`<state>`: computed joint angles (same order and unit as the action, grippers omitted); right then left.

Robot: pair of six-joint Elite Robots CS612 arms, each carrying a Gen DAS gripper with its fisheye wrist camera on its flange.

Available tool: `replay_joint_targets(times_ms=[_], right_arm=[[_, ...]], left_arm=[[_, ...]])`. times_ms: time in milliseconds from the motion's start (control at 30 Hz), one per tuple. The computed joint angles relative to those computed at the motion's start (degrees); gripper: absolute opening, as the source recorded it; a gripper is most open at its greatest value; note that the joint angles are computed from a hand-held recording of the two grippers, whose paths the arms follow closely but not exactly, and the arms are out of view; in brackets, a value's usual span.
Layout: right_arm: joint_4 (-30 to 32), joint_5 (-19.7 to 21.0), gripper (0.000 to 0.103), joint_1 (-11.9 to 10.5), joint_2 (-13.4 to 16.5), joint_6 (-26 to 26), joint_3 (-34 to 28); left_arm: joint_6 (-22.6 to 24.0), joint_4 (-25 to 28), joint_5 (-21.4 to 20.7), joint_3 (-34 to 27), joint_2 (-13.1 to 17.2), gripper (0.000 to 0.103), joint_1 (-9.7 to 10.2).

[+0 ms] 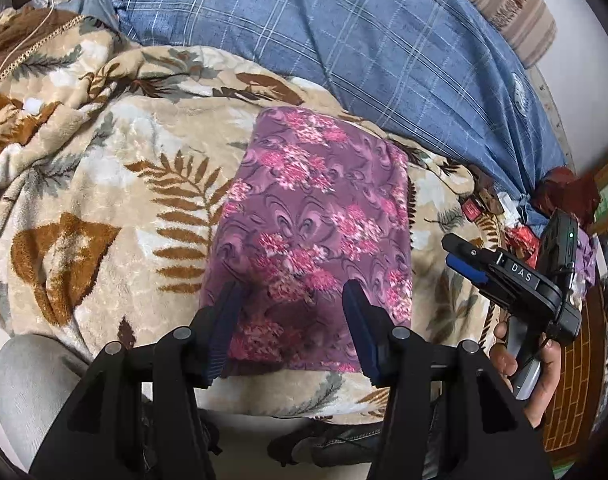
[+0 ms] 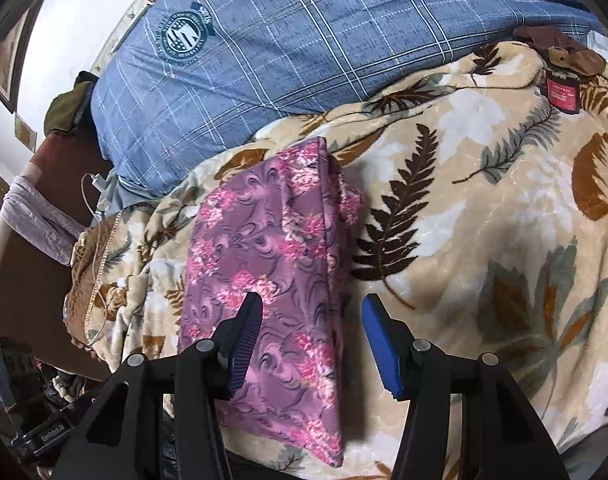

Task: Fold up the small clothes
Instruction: 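Open both grippers and press the folded shirt flat, then close both grippers on the shirt edge and lift it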

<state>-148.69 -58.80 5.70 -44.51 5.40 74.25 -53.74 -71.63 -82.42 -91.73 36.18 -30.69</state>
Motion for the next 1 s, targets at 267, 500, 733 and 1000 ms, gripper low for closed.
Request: replay_joint_targets(times_ms=[267,500,733,1000], right_arm=[[4.15,-0.99,0.055,0.72,3.07,-0.45,-5.84],[7.95,-1.64,0.055,1.25,5.80,-1.14,-10.29],[12.44,-2.21,0.055,2.08,8.85,-3.33,-15.96],[16.10,-2.52,0.055,2.46,10.87,-3.42,-19.00]], left_arm=[[1.55,-0.57,0.25,2.05,-1.05,0.051,1.30],[0.62,-1.68,-1.69,3.36,-0.77,0.051,2.56],[1.25,-5.07,-4.45,6.51,-1.42,0.051,4.55],[2.27,-10.33,-9.19,11.46,-1.59,0.051,6.41]])
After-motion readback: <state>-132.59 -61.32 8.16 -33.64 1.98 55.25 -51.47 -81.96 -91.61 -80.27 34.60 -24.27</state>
